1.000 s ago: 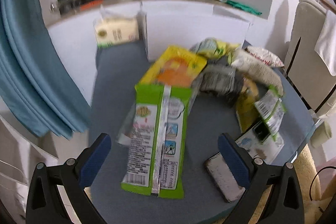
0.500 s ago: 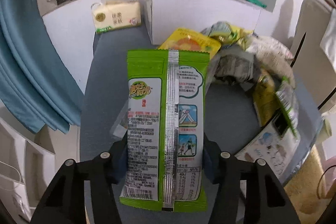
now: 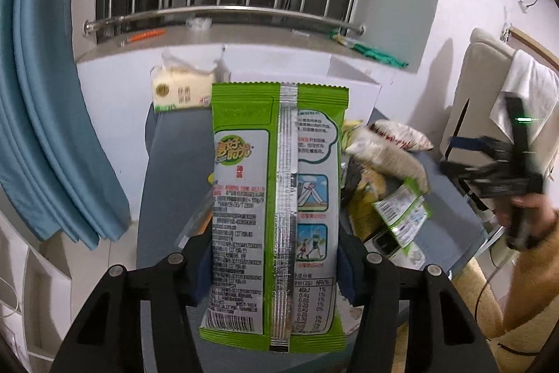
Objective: Organize snacks
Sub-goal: 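Grasp the green biscuit packet with the left gripper while the right gripper grasps the white chip bag, then carry both packets into the white box and open both grippers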
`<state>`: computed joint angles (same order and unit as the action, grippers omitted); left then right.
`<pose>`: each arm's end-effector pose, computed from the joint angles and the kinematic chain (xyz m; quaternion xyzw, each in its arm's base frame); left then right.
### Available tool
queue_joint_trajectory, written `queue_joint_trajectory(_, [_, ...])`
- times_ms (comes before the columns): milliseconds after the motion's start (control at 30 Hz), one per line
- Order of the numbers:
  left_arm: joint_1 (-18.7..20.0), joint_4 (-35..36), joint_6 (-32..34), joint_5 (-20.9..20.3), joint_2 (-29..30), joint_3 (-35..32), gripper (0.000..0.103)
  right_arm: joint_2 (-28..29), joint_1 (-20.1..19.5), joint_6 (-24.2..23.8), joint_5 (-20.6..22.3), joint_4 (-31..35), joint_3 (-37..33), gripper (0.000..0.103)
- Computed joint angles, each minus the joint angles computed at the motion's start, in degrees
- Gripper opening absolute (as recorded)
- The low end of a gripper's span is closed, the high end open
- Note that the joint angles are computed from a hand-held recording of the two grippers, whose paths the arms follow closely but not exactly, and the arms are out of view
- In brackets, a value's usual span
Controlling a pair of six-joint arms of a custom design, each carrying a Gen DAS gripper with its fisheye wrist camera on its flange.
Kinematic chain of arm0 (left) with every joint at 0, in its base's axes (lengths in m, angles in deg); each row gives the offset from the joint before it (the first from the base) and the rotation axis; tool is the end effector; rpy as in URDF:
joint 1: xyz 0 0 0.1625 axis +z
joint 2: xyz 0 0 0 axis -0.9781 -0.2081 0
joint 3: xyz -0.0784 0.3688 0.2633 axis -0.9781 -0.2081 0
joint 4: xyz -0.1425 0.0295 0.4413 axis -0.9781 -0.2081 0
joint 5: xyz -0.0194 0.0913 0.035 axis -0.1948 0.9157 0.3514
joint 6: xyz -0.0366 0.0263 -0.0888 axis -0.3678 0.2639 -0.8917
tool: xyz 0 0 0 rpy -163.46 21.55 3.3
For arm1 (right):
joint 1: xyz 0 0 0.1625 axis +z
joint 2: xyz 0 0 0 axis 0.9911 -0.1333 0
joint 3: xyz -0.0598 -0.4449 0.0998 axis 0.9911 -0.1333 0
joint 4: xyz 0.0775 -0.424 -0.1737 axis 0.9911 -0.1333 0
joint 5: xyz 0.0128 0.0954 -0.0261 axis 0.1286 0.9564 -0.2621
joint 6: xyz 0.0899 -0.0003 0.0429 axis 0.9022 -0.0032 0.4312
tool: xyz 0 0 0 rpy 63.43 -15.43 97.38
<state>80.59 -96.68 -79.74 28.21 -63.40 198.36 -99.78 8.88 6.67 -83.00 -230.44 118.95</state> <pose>-0.2686 -0.2171 0.1680 0.2386 0.8799 -0.3401 0.2308 0.1063 -0.2901 0.2969 0.3258 -0.8476 0.2915 0.3007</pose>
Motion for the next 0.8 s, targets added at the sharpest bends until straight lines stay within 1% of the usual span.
queue_joint_trajectory(67, [-0.68, 1.11, -0.28, 0.5, -0.14, -0.38, 0.061, 3.92, -1.4, -1.45, 0.37, -1.27, -1.46, 0.103])
queue_joint_trajectory(133, [-1.2, 0.51, 0.3, 0.66, -0.32, -0.41, 0.061, 8.13, -3.27, -1.41, 1.38, 0.25, -4.08, 0.103])
queue_joint_trajectory(200, [-1.15, 0.38, 0.61, 0.7, -0.11, -0.67, 0.061, 10.43, -4.55, -1.59, 2.37, 1.36, -5.73, 0.103])
queue_joint_trajectory(300, [-0.63, -0.89, 1.61, 0.41, -0.6, -0.46, 0.061, 15.94, -4.81, -3.46, 0.75, -1.32, -8.01, 0.103])
queue_joint_trajectory(367, [-0.61, -1.18, 1.59, 0.17, -0.95, -0.07, 0.061, 17.76, -4.86, -3.94, -0.38, -1.0, -9.09, 0.103])
queue_joint_trajectory(400, [-0.28, -1.18, 1.59, 0.18, -0.86, -0.11, 0.061, 18.98, -4.88, -3.22, -1.89, 0.55, -10.16, 0.098])
queue_joint_trajectory(433, [0.08, -1.62, 1.84, 0.02, -0.66, -0.15, 0.061, 19.45, -4.97, -2.04, -3.1, 3.02, -11.03, 0.078])
queue_joint_trajectory(467, [0.33, -2.21, 2.1, -0.1, -0.6, -0.06, 0.061, 19.0, -5.38, -1.27, -2.83, 6.45, -11.69, 0.063])
queue_joint_trajectory(500, [0.31, -2.56, 2.15, -0.19, -0.79, 0.2, 0.061, 18.25, -6.0, -1.04, -1.89, 9.63, -12.02, 0.053])
queue_joint_trajectory(533, [0.59, -3.1, 2.51, -0.31, -0.81, 0.35, 0.061, 17.2, -6.05, -1.94, -1.69, 10.41, -11.62, 0.046])
queue_joint_trajectory(600, [1.34, -3.93, 3.25, -0.36, -0.28, 0.31, 0.061, 15.39, -6.03, -1.73, -1.61, 11.69, -11.01, 0.045])
queue_joint_trajectory(633, [1.79, -4.7, 3.89, -0.44, -0.07, 0.27, 0.061, 13.97, -5.93, -0.92, -1.91, 10.79, -10.27, 0.045])
queue_joint_trajectory(667, [2.17, -5.73, 4.54, -0.59, 0.25, 0.29, 0.061, 12.18, -6.21, 0.08, -1.15, 11.37, -9.89, 0.045])
queue_joint_trajectory(700, [2.52, -6.94, 5.26, -0.68, 0.73, 0.29, 0.061, 10.51, -6.64, 0.64, 0.11, 12.49, -9.67, 0.044])
queue_joint_trajectory(733, [2.79, -8.16, 5.99, -0.51, 1.43, 0.22, 0.061, 7.0, -7.69, 0.77, 3.27, 14.92, -9.21, 0.044])
queue_joint_trajectory(800, [3.86, -11.46, 8.41, -0.51, 2.68, 0.09, 0.061, 1.77, -8.76, 0.52, 6.87, 17.33, -8.09, 0.044])
